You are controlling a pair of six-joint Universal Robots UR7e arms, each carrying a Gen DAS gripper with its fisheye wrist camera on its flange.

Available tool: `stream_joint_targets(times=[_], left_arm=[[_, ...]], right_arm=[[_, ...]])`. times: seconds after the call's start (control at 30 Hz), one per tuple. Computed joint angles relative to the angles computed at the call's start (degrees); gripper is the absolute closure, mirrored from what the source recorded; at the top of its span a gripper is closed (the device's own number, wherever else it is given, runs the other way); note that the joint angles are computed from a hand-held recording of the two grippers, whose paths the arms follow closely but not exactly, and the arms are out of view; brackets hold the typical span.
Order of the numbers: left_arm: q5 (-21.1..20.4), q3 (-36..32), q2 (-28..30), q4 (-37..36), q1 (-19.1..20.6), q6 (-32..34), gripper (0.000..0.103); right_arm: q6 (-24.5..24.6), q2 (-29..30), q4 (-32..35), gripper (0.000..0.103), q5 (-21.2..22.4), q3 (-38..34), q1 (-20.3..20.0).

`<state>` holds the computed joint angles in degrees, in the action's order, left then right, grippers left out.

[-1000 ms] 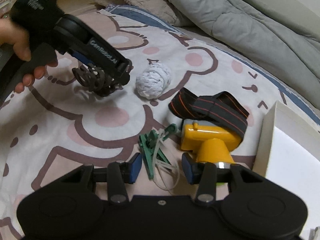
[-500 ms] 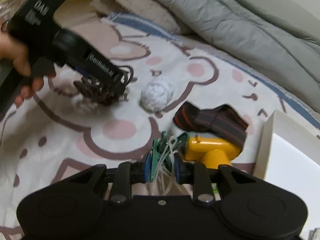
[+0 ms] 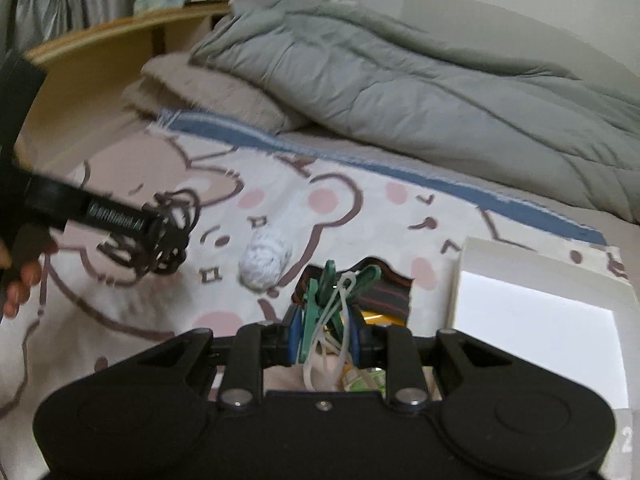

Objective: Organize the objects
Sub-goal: 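Grasp the green clothespin with rubber bands with the right gripper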

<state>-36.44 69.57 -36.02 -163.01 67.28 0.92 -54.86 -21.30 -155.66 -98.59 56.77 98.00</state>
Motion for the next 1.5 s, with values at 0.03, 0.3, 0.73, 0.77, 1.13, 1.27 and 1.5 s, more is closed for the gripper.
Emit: stream_joint_targets(times=[0.03,0.3,0.73,0.77,1.13,1.27,1.5], left_arm=[[-0.05,0.62,-0.27,-1.14,-0.31,0.99,0.038],[1.0,5.1,-1.1,-12.14,-3.25,10.31,0.038],[-0.8,9.55,-3.71,-14.49,-5.04,8.22,0.038],[-0.93,9.48,-3.69,-14.55,-5.02,8.3,0.038],[-2.0,7.71,-2.94,-12.55,-4.27,7.84,0.038],[-2.28,7.0,-2.68,-11.83,-3.91,7.6,0.038],[-2.1,5.59,-2.03,-9.82,-3.16,7.33,0.038]], right_arm=[[0.42,-0.44,-0.65,0.078,0.31,0.55,-0.01],[4.26,-3.59,-4.88,0.084,1.51,4.48,0.12],[8.01,-7.45,0.86,0.085,0.17,7.56,0.22],[9.13,-7.12,2.85,0.084,-1.41,6.84,0.29],[10.01,-1.09,13.91,0.079,-13.37,-0.63,0.57],[9.73,1.69,16.85,0.079,-16.16,-4.11,0.73],[10.92,5.4,21.13,0.077,-18.78,-8.77,0.94]])
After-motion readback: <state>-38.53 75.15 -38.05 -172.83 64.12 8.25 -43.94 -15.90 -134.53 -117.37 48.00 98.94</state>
